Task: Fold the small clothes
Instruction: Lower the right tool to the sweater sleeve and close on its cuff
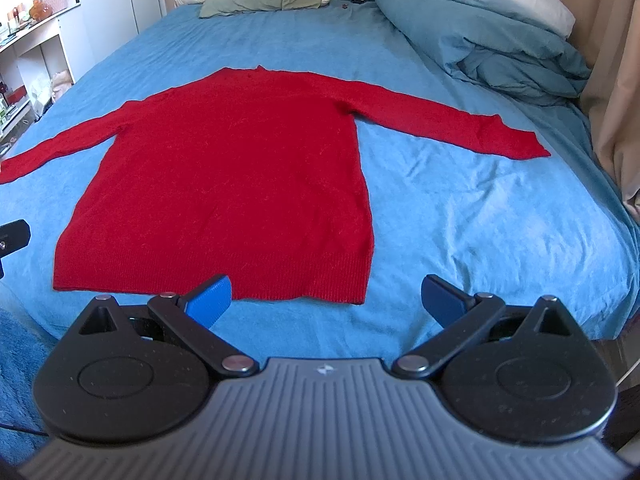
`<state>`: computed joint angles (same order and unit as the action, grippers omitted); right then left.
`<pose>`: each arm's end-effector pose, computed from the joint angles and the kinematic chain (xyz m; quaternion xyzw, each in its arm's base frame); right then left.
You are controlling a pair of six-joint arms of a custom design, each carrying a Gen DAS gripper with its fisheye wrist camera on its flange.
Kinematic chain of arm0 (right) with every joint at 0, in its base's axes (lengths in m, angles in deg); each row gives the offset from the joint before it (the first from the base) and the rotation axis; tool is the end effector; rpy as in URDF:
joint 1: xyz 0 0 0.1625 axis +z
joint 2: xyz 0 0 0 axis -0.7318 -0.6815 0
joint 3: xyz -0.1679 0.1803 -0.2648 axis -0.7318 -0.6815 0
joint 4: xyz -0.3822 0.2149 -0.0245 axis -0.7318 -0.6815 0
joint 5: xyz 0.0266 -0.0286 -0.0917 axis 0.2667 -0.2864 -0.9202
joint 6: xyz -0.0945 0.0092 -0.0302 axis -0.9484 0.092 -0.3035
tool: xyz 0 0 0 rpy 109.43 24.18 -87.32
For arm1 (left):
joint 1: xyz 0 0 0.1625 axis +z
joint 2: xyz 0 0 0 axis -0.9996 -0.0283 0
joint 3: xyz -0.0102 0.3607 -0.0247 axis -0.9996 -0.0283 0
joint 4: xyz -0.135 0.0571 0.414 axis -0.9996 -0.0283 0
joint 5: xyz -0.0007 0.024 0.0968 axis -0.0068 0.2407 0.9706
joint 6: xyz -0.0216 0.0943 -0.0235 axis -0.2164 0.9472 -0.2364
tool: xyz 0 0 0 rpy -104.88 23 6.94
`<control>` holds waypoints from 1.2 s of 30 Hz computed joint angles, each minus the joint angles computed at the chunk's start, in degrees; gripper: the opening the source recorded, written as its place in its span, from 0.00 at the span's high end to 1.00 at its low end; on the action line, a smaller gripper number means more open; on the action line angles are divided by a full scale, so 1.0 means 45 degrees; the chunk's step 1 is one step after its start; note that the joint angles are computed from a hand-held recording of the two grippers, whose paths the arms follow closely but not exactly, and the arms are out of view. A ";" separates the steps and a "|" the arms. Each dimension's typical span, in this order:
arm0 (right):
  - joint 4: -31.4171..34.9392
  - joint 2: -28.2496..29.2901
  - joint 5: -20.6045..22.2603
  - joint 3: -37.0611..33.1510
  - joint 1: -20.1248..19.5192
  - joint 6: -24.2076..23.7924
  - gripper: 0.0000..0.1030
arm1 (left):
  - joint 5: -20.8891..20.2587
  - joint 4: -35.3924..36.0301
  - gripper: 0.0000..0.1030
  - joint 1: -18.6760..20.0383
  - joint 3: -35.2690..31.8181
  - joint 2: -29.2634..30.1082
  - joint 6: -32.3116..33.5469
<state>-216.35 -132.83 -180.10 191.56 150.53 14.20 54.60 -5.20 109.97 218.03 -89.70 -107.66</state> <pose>0.1494 -0.3218 0.1684 0.1767 -0.8629 0.3204 0.3486 -0.2443 -0.3376 0.1176 0.0912 0.7955 -0.4119 0.4350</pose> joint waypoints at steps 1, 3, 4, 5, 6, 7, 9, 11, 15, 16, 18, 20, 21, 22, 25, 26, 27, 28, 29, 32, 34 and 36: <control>0.0044 -0.0042 0.0005 0.0008 0.0014 0.0018 0.00 | -0.0018 0.0258 0.00 -0.0036 -0.0084 0.0039 -0.0218; 0.0065 -0.0074 -0.0012 0.0016 0.0059 0.0029 0.00 | -0.0018 0.0988 0.00 -0.0135 -0.0242 0.0101 -0.0945; 0.0086 -0.0117 -0.0009 0.0026 0.0082 0.0040 0.00 | -0.0001 0.1099 0.00 -0.0166 -0.0238 0.0044 -0.1032; 0.0121 -0.0180 0.0017 0.0037 0.0101 0.0054 0.00 | 0.0005 0.1341 0.00 -0.0213 -0.0294 0.0054 -0.1261; 0.0148 -0.0230 0.0038 0.0039 0.0136 0.0078 0.00 | 0.0040 0.1337 0.00 -0.0232 -0.0273 -0.0029 -0.1157; 0.0189 -0.0296 0.0078 0.0025 0.0154 0.0091 0.00 | 0.0045 0.1618 0.00 -0.0275 -0.0438 0.0116 -0.1365; 0.0228 -0.0452 0.0132 -0.0045 0.0184 0.0009 0.00 | 0.0263 0.1776 0.00 -0.0272 -0.0668 0.0262 -0.1231; 0.0110 -0.0518 0.0091 -0.0230 0.0251 -0.0264 0.00 | 0.0790 0.0696 0.00 -0.0163 -0.0635 0.0061 -0.0042; 0.0015 -0.0756 0.0164 -0.0978 0.0092 -0.0624 0.00 | 0.1866 -0.4637 0.00 0.0399 -0.0533 0.0250 0.4508; 0.0090 -0.0816 0.0267 -0.1261 -0.0055 -0.0637 0.00 | 0.2070 -0.5970 0.00 0.0623 -0.0868 0.0687 0.5618; 0.0146 -0.0757 0.0488 -0.1920 -0.0445 -0.0669 0.00 | 0.2431 -0.8636 0.00 0.1078 -0.1600 0.1778 0.7982; 0.0187 -0.0576 0.0928 -0.2570 -0.1019 -0.0673 0.00 | 0.2845 -1.1303 0.00 0.1580 -0.2571 0.3183 1.0639; 0.0222 -0.0415 0.1186 -0.2917 -0.1368 -0.0603 0.00 | 0.2980 -1.2636 0.00 0.1810 -0.3096 0.3937 1.1972; 0.0270 -0.0186 0.1412 -0.3334 -0.1748 -0.0508 0.00 | 0.2958 -1.3969 0.00 0.2096 -0.3755 0.4751 1.3305; 0.0275 0.0715 0.2004 -0.4612 -0.2884 -0.0150 0.00 | 0.1685 -1.7968 0.00 0.3199 -0.6089 0.7132 1.7305; 0.0187 0.1010 0.2181 -0.4971 -0.3210 -0.0029 0.00 | 0.1150 -1.8981 0.00 0.3573 -0.6757 0.7792 1.8541; 0.0086 0.1335 0.2530 -0.5351 -0.3615 0.0089 0.00 | 0.0583 -1.9461 0.00 0.4000 -0.7636 0.8535 1.9347; 0.0067 0.1684 0.2977 -0.5785 -0.4078 0.0307 0.00 | 0.0099 -1.9464 0.00 0.4380 -0.8399 0.9122 1.9713; 0.0197 0.1925 0.3371 -0.6164 -0.4472 0.0571 0.00 | -0.0317 -1.9718 0.00 0.4729 -0.9174 0.9758 2.0277; -0.0036 0.3099 0.4171 -0.7396 -0.5519 0.1143 0.00 | -0.1526 -1.8132 0.00 0.5802 -1.1729 1.1528 1.9995; -0.0241 0.4107 0.4353 -0.8406 -0.6106 0.1281 0.00 | -0.2237 -1.6884 0.00 0.6406 -1.3360 1.2685 1.9557; -0.0305 0.4927 0.4666 -0.9265 -0.6602 0.1592 0.00 | -0.2658 -1.5878 0.00 0.6919 -1.5206 1.4037 1.9684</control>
<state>-217.72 -110.66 -159.11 149.87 120.82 21.37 42.64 -76.65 141.10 149.60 -26.53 -19.08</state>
